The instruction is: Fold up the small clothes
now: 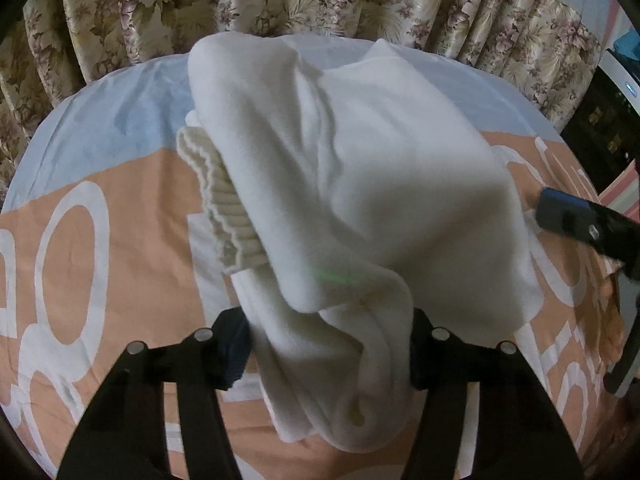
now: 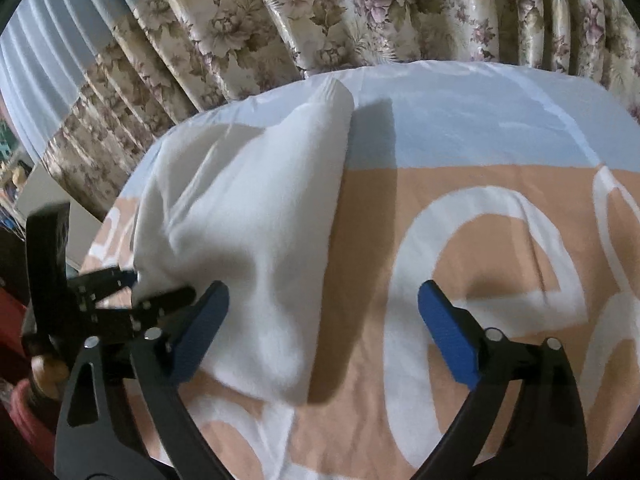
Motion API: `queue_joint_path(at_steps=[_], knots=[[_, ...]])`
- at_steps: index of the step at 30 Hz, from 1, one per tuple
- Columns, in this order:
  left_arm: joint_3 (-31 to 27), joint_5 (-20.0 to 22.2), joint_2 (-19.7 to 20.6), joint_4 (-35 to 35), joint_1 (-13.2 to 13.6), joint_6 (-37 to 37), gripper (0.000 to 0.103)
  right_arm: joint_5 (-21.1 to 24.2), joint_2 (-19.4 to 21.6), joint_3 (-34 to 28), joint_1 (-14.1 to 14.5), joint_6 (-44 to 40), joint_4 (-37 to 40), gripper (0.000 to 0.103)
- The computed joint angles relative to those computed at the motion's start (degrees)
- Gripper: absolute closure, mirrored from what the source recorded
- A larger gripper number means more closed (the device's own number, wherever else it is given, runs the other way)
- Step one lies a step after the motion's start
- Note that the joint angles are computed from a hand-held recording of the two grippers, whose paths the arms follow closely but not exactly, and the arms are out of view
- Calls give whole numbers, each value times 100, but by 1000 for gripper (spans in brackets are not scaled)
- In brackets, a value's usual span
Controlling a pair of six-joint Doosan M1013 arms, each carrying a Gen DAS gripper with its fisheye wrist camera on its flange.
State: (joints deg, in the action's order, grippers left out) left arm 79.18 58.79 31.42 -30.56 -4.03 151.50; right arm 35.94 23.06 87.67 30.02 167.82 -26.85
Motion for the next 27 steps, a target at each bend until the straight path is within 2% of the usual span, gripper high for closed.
queue_joint_path(at_steps=[3, 5, 9, 11, 12, 15, 18, 20, 23, 27], knots=[[12, -42, -15, 63, -27, 2, 43, -254, 130, -131, -144, -599, 605, 14], [0, -24, -9, 88, -32, -19, 43, -310, 201, -207, -187, -783, 793, 19], [59, -133, -50, 144, -66, 44, 42, -398, 364, -326, -282, -1284, 1330, 22], [45, -117, -38, 158, -69, 43, 42, -541, 385, -306, -318, -1531, 1570, 31], [25, -83, -27, 165, -67, 29, 42, -633, 377, -288, -324, -1674, 1657, 42], [-37, 9, 9, 178, -57, -16, 45, -79, 468, -565, -268, -2085, 1576, 46], [-91, 135, 36, 137, -47, -4, 53, 139, 503, -690, -245, -2284, 1519, 56], [-112, 194, 53, 61, -21, 28, 60, 325, 546, -801, -167, -2276, 1180, 60], [-110, 227, 55, -60, 18, 62, 72, 299, 552, -797, -134, -2141, 968, 64], [-47, 89, 2, -88, 11, 52, 78, 380, 594, -869, -88, -2014, 675, 65]])
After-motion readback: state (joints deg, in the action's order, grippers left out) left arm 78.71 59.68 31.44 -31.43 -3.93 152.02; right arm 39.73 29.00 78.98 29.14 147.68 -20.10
